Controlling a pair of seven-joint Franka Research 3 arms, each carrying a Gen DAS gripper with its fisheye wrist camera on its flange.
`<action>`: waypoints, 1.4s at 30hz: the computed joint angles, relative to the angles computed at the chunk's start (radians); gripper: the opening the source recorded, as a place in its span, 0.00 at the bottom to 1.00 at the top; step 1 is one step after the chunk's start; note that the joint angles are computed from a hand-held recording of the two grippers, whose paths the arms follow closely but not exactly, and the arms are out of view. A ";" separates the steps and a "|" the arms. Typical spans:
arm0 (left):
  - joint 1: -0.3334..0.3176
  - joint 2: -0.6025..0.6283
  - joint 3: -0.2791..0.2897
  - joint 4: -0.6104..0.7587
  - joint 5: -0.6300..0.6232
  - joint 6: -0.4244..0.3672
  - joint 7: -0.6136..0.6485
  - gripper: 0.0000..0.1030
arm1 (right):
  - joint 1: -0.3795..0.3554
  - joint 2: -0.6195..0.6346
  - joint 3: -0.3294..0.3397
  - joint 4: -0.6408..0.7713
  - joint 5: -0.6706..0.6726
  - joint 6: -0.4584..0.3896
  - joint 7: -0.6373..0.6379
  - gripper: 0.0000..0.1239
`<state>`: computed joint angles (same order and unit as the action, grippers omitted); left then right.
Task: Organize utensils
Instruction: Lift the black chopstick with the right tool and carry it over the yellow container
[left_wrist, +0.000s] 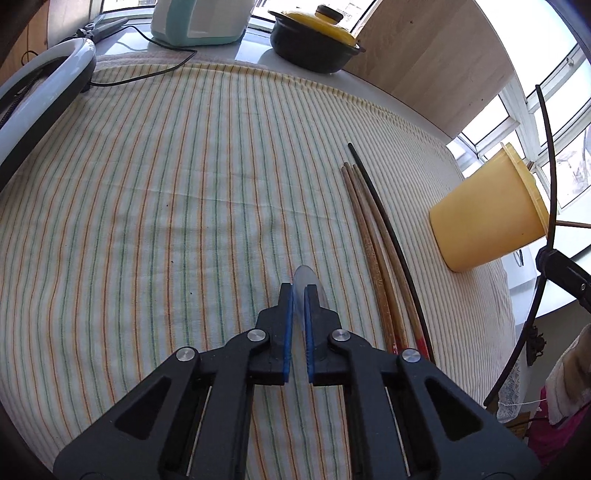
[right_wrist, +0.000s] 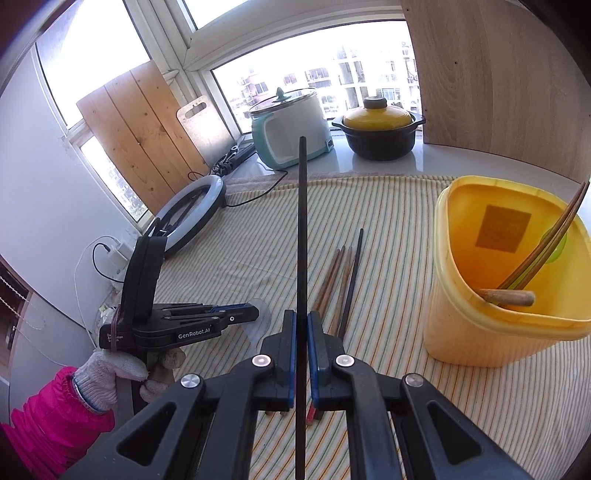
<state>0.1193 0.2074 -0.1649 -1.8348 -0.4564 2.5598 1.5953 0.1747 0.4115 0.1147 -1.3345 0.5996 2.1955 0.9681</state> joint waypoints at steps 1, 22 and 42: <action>-0.002 -0.004 0.000 0.000 0.001 0.007 -0.004 0.02 | -0.001 -0.002 0.000 -0.001 0.002 0.003 -0.001 0.03; -0.058 -0.106 0.015 0.065 0.020 0.163 0.061 0.01 | -0.064 -0.100 -0.009 -0.025 0.172 0.101 -0.103 0.03; -0.077 0.153 -0.050 0.486 0.200 0.132 -0.068 0.01 | -0.120 0.090 -0.012 0.289 0.073 0.094 0.067 0.03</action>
<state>0.0422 0.3601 -0.2148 -1.3484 -0.2568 2.6914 1.5273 0.0550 0.5012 0.1026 -1.0459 0.6728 2.2892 1.0348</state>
